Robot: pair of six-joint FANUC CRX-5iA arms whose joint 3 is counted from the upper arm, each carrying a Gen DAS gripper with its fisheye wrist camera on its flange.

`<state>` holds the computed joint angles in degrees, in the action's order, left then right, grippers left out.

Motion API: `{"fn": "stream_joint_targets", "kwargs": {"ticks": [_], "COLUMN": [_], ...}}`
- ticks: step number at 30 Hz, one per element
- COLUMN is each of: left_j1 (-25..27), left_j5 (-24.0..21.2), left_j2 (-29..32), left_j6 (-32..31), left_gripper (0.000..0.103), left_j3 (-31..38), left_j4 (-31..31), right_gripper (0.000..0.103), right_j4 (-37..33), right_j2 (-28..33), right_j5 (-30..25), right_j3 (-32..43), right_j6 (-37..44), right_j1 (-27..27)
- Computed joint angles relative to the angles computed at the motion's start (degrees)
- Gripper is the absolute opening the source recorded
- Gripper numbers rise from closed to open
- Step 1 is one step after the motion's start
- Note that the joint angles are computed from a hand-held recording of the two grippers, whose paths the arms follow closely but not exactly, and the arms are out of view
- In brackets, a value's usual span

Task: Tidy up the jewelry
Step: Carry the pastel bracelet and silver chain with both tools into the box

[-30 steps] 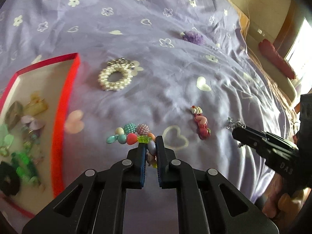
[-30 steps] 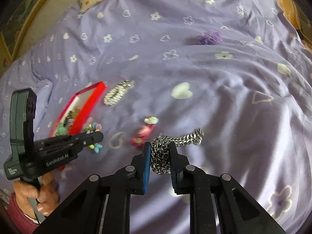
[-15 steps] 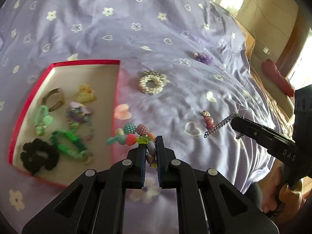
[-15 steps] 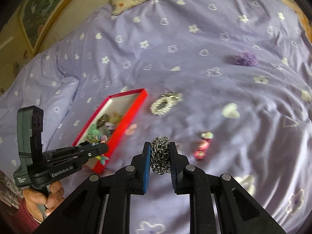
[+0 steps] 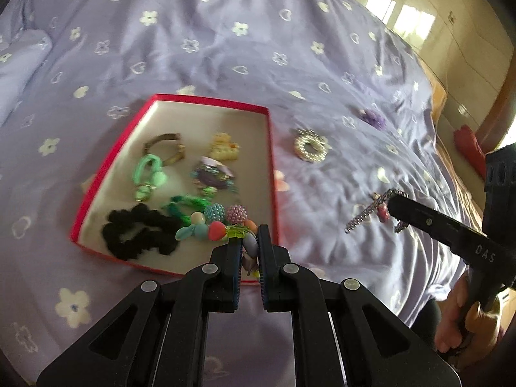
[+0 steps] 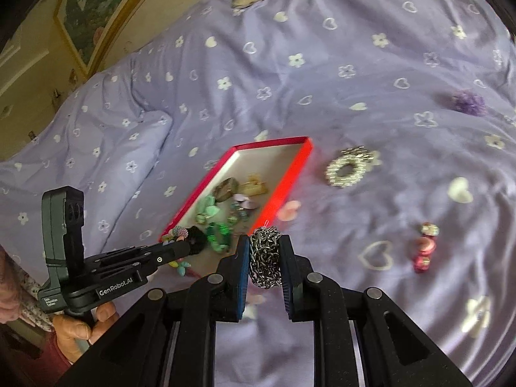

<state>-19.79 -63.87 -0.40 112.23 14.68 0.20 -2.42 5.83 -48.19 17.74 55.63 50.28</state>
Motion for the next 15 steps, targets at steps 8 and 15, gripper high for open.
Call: {"fn": "stream_joint_targets", "kwargs": {"ticks": [8,15], "left_j1": [2.8,4.9], "left_j5": [0.2,0.4], "left_j2": [-2.6,-4.0], "left_j6": [0.7,0.4], "left_gripper": [0.008,0.008], "left_j3": [-2.8,-4.6], "left_j4": [-0.1,0.1], "right_gripper": [0.018,0.018], "right_j4": [-2.4,-5.3], "right_j2": [3.8,6.9], "right_j5": [-1.7,-2.7], "right_j3": [5.5,10.6], "right_j6": [3.3,6.2], "right_j1": [1.2,1.5]}}
